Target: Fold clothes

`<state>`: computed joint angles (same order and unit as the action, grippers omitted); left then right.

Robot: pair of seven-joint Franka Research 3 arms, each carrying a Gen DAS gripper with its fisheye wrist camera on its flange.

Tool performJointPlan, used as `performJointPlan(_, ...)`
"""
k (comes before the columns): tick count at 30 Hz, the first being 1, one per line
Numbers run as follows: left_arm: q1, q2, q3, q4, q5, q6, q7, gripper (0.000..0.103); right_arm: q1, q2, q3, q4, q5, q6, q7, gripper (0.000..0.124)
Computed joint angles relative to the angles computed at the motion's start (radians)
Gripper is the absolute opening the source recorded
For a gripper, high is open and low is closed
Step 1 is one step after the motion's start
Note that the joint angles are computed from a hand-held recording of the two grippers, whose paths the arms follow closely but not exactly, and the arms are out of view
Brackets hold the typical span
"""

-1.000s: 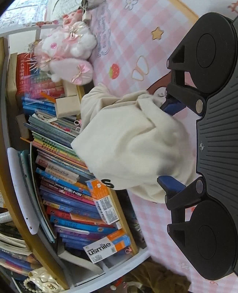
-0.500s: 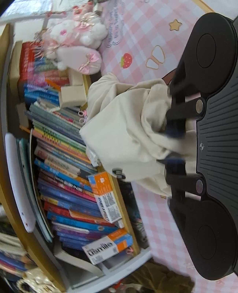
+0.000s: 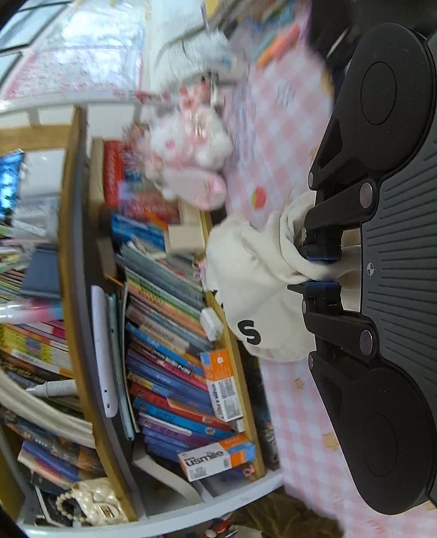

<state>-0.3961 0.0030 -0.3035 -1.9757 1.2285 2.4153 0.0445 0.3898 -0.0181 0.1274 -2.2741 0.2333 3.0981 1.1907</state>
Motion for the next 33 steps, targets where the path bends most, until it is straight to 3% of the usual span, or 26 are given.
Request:
performJointPlan(3, -0.001, -0.095, -0.014, -0.102, -0.012, 0.036, -0.098, 0.009, 0.026, 0.000, 0.001, -0.004, 0.140, 0.035, -0.163, 0.071)
performJointPlan(5, 0.009, -0.153, -0.026, -0.165, -0.035, 0.060, -0.145, 0.009, 0.015, -0.008, 0.012, -0.022, 0.057, 0.057, -0.101, 0.071)
performJointPlan(10, 0.056, -0.282, -0.037, -0.311, -0.059, 0.191, -0.169, 0.009, -0.067, -0.029, 0.085, -0.046, -0.371, 0.043, 0.294, 0.071)
performJointPlan(13, 0.078, -0.380, -0.024, -0.405, -0.086, 0.279, -0.100, 0.009, -0.157, -0.044, 0.177, -0.017, -0.764, 0.003, 0.677, 0.068)
performJointPlan(17, 0.099, -0.541, 0.010, -0.547, -0.134, 0.362, -0.021, 0.009, -0.152, -0.052, 0.218, 0.016, -1.021, -0.023, 0.959, 0.067)
performJointPlan(19, 0.095, -0.625, 0.026, -0.622, -0.177, 0.371, 0.025, 0.009, -0.152, -0.046, 0.244, 0.041, -1.205, -0.034, 1.154, 0.064)
performJointPlan(23, 0.083, -0.769, 0.067, -0.748, -0.267, 0.379, 0.126, 0.009, -0.109, -0.039, 0.252, 0.063, -1.438, -0.038, 1.416, 0.063)
performJointPlan(27, 0.054, -0.892, 0.128, -0.855, -0.364, 0.368, 0.236, 0.010, -0.041, -0.054, 0.243, 0.064, -1.526, -0.070, 1.523, 0.062)
performJointPlan(33, 0.053, -1.020, 0.145, -0.972, -0.484, 0.325, 0.310, 0.021, 0.060, -0.096, 0.194, 0.020, -1.448, -0.138, 1.470, 0.063)
